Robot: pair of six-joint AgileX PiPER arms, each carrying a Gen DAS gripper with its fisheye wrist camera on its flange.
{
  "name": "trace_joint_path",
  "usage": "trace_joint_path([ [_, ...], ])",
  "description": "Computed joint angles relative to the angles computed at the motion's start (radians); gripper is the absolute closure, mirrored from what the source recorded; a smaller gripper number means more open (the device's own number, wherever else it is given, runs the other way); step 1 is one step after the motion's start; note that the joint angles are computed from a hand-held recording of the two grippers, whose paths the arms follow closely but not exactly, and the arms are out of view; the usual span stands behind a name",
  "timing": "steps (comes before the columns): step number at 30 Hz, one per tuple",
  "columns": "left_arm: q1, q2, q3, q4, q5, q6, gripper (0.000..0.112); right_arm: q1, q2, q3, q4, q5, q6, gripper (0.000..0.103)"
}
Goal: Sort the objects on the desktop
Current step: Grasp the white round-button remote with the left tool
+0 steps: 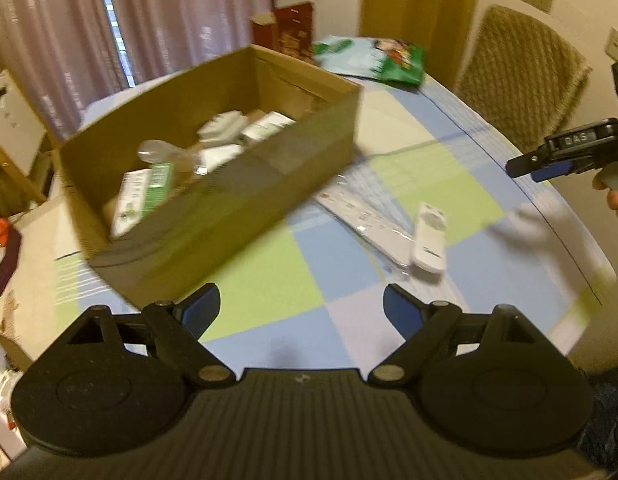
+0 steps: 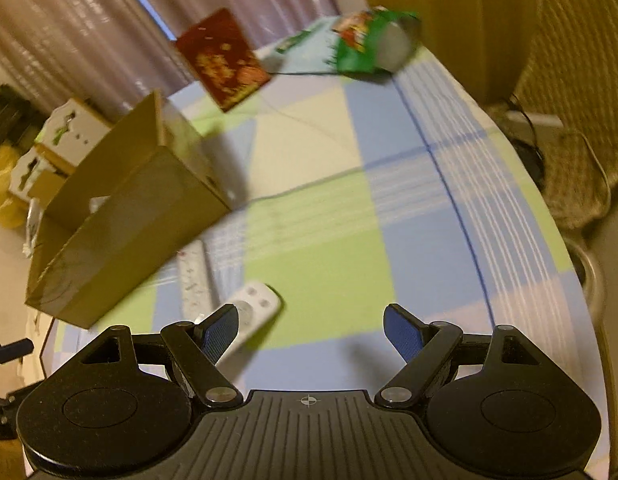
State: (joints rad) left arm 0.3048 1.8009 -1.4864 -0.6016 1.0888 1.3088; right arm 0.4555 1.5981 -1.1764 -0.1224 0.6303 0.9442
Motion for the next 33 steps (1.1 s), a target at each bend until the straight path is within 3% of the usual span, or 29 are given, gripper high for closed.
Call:
trace_joint_path([
  [9, -0.086, 0.005, 0.062, 0.009, -0.017, 0.062, 0.026, -0.017, -0.036, 0.071, 0.030, -0.013, 0.042, 0.021],
  [19, -0.257, 0.053, 0.108, 0.051, -0.093, 0.119, 0.026, -0.070, -0.090, 0.141, 0.017, 0.015, 0.090, 0.021],
  [33, -0.517, 0.249, -0.055, 0.183, -0.151, 0.025, 0.033, -0.139, -0.170, 0.247, 0.021, 0.026, 0.146, 0.021],
])
